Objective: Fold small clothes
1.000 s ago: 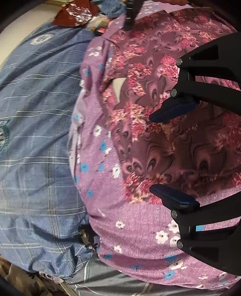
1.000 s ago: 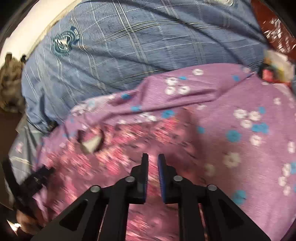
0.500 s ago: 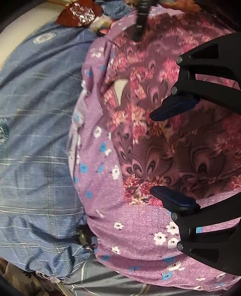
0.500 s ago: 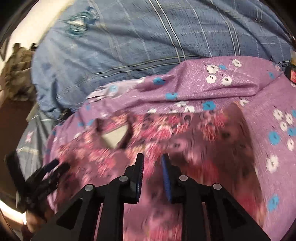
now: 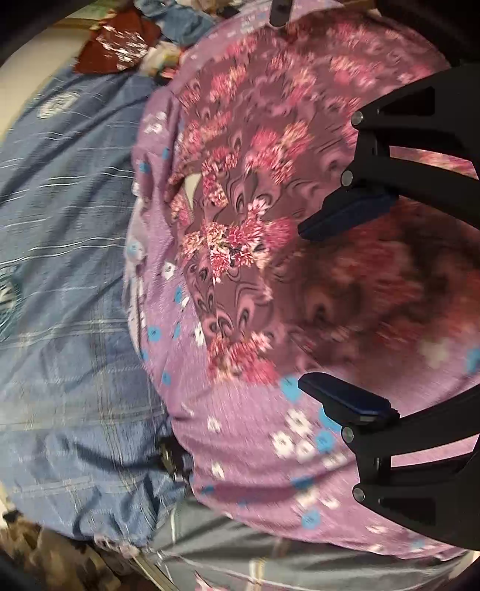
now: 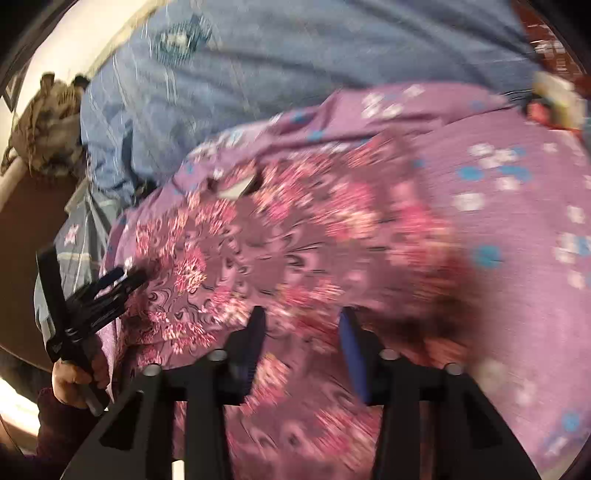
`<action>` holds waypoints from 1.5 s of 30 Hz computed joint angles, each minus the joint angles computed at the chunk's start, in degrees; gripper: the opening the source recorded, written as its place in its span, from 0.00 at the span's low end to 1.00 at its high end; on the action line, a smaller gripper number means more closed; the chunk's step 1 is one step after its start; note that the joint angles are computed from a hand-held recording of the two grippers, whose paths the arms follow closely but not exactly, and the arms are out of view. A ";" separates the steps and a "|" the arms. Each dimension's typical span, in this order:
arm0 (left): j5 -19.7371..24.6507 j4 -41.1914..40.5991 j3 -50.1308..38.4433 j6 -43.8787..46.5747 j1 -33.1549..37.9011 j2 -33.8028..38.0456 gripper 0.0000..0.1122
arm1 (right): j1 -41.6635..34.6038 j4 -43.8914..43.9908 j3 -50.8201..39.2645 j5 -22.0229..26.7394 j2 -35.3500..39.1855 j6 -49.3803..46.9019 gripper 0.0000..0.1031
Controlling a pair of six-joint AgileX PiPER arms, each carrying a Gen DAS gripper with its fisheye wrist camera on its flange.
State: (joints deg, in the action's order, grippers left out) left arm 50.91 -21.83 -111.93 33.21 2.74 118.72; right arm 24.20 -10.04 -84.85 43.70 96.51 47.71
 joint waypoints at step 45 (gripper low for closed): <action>11.45 -10.89 54.87 18.72 25.21 -31.90 0.66 | 13.74 14.62 21.99 -8.00 -30.62 -8.32 0.06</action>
